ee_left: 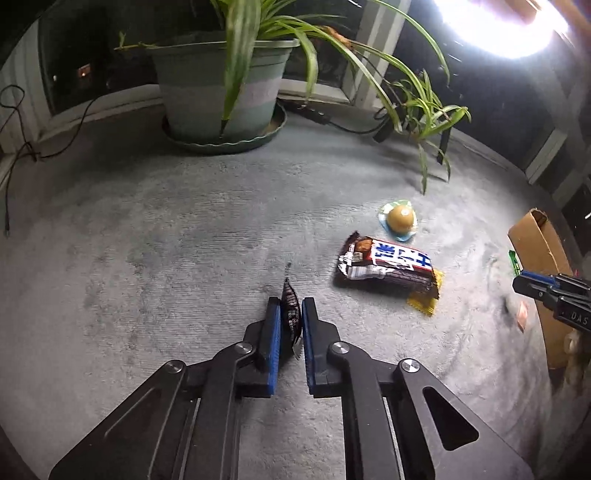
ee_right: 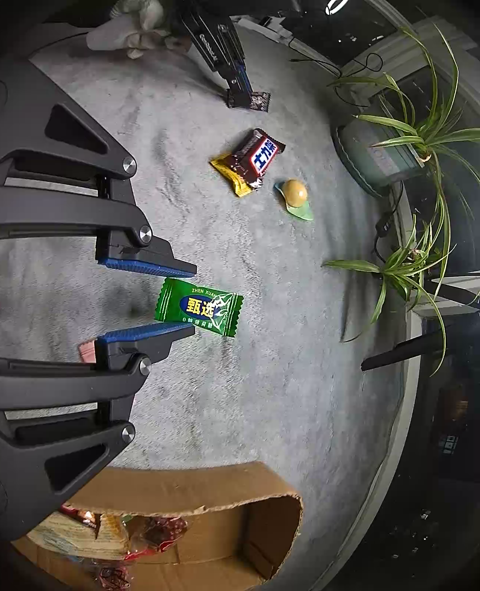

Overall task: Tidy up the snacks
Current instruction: 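Carry both snacks over the box and open both tools to drop them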

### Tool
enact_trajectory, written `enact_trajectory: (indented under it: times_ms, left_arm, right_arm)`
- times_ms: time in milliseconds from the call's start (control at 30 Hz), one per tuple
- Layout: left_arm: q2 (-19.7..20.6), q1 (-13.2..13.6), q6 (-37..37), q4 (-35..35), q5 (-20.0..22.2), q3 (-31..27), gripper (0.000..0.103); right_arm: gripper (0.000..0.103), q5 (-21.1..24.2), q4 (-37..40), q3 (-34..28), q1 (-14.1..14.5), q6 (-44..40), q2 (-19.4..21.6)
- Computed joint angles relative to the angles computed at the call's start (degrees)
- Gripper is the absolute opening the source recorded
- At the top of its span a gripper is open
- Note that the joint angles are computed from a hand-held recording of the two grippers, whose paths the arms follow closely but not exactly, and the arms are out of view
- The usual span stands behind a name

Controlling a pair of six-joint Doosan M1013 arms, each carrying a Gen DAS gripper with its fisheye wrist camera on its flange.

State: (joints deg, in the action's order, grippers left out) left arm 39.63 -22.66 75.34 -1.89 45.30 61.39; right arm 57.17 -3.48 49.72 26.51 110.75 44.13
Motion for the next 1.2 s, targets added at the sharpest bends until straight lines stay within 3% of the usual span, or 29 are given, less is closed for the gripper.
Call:
enact_trajectory:
  times_ms: [300,467,833,1200]
  left_arm:
    - [1.34,-0.51,-1.22,2.02,0.55,-1.52,0.009]
    - [-0.38,-0.54,-2.07,1.28,-2.27,0.28,0.009]
    - [-3.86,-1.88,3.22,-5.77,-7.22,2.09,0.009]
    - [-2.63,-5.68,14.11,-16.56,-6.9,-1.47,0.009]
  right_arm:
    - [0.025,-1.7,-0.39,2.42,-0.14,0.71,-1.7]
    - [0.025,-4.2,0.06,4.89,-0.33,1.29,-3.73]
    - [0.026,-9.76,-0.48,12.87,-1.56,3.34,-10.1]
    - [0.026,-12.6,-5.27,22.84,-4.09,9.97,-17.26]
